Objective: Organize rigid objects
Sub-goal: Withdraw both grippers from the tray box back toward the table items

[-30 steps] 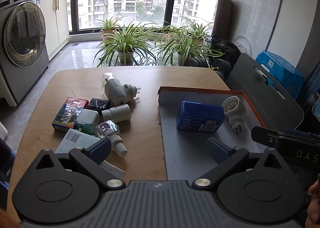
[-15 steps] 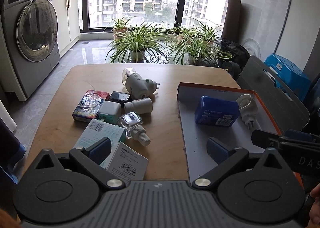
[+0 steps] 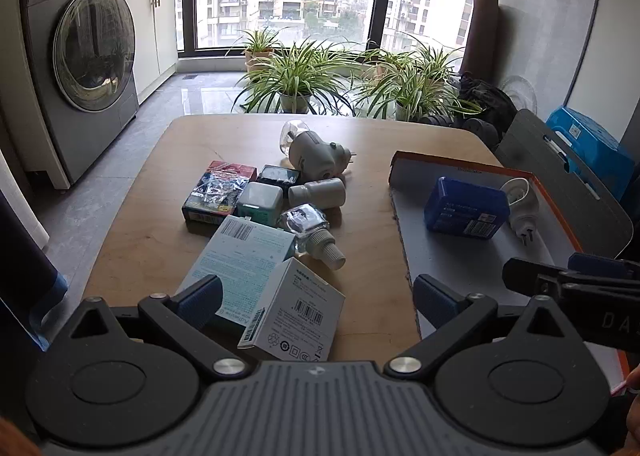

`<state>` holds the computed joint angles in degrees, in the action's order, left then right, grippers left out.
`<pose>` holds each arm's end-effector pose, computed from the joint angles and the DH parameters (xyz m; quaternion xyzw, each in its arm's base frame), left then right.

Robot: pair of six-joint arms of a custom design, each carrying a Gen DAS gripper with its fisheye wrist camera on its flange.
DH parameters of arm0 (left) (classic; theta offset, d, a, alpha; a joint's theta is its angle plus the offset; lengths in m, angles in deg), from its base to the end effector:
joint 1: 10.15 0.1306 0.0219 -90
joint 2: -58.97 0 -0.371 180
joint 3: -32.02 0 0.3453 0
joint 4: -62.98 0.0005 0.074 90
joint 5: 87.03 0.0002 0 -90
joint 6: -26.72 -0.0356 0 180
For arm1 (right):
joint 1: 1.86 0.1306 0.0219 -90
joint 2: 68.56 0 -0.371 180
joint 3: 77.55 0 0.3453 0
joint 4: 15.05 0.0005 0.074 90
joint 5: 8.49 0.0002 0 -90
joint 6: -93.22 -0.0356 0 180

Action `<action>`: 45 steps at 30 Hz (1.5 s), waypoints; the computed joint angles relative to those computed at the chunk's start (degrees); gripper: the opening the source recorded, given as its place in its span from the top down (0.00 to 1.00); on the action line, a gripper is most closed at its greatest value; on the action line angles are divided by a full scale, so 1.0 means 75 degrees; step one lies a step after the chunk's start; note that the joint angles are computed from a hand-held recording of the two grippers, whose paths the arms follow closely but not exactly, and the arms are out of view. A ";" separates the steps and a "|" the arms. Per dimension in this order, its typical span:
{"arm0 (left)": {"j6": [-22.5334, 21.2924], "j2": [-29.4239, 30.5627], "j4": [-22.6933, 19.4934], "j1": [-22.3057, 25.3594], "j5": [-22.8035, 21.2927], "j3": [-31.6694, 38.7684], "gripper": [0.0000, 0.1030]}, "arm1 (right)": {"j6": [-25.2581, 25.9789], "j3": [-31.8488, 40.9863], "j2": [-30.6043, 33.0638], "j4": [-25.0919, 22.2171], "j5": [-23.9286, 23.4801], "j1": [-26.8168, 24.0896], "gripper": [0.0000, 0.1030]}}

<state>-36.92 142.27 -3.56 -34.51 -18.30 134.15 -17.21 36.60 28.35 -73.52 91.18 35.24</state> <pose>0.3489 -0.1444 0.5311 -0.0826 0.9153 0.0037 0.3941 0.3853 0.2833 0.5292 -0.0971 0.9030 0.1307 0.3976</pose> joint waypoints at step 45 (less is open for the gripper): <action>-0.0128 -0.1214 0.0109 0.1679 0.0688 -0.1684 0.00 | -0.0017 0.0152 0.0478 -0.0216 -0.0391 0.0560 0.07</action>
